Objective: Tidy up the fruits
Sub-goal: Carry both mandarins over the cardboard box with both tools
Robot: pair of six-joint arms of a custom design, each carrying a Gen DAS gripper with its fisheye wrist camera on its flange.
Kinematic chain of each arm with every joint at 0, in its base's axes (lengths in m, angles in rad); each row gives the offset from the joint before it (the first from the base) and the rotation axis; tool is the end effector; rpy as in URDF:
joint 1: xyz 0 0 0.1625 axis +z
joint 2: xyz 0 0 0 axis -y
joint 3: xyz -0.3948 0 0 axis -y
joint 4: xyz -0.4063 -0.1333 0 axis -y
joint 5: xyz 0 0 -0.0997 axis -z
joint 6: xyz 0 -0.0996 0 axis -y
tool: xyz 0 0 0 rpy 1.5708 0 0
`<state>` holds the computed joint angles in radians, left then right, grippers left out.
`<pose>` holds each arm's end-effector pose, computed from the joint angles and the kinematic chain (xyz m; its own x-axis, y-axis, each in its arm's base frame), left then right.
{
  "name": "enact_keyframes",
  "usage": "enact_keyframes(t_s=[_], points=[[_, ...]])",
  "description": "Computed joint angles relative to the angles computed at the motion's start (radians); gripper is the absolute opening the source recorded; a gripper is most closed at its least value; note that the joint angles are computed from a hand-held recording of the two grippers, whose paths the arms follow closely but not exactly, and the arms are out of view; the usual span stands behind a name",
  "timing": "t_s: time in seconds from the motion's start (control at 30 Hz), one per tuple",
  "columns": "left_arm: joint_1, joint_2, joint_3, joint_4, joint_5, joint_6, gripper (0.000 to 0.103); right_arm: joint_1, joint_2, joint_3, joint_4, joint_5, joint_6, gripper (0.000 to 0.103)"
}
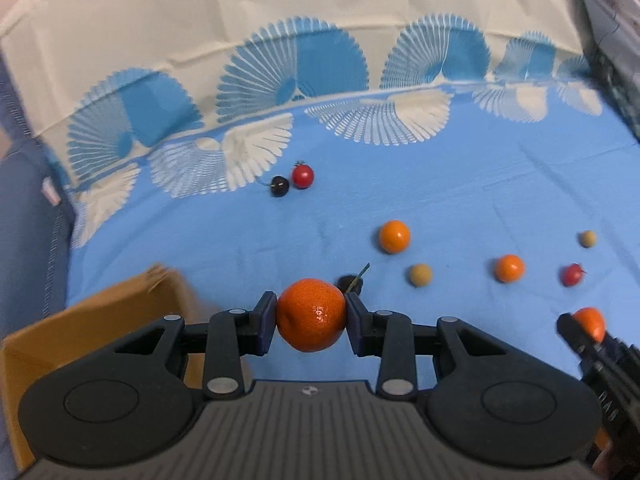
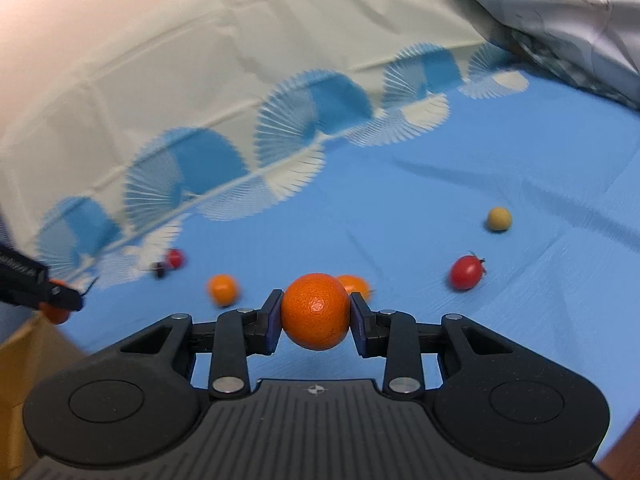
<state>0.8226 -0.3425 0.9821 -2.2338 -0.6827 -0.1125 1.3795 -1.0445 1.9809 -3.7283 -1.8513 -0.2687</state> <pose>-0.3892 -0.7289 -0.0079 -0.5481 0.3310 -0.7681 0.6225 0.7748 -0.1103 -0.0033 -0.5730 0.2375 -0.8792 0.3330 0.3409 -0.1745 0.4406 -0.8806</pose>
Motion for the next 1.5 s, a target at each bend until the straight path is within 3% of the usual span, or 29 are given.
enact_keyframes(t_s=[0.13,0.33,0.7,0.87,1.07,1.37,1.5], points=[[-0.046,-0.171,0.216,-0.049,-0.038,-0.069,0.04,0.052,-0.08,0.111,-0.013,0.019,-0.023,0.036],[-0.11,-0.394,0.502,-0.083,-0.027,-0.158,0.04,0.143,-0.186,0.245,0.009,0.024,-0.033,0.036],[-0.173,-0.753,0.884,0.022,0.026,-0.35,0.04,0.343,-0.216,0.355,0.041,-0.052,-0.028,0.036],[-0.183,-0.871,0.98,0.041,0.038,-0.391,0.04,0.424,-0.194,0.364,0.037,-0.097,-0.068,0.036],[-0.179,-0.942,1.028,0.056,0.032,-0.435,0.04,0.479,-0.164,0.349,0.056,-0.125,-0.107,0.036],[-0.145,-0.961,1.042,0.056,0.027,-0.471,0.04,0.502,-0.121,0.306,0.115,-0.148,-0.144,0.036],[-0.107,-0.935,1.021,0.048,0.017,-0.465,0.04,0.491,-0.084,0.268,0.151,-0.15,-0.124,0.036]])
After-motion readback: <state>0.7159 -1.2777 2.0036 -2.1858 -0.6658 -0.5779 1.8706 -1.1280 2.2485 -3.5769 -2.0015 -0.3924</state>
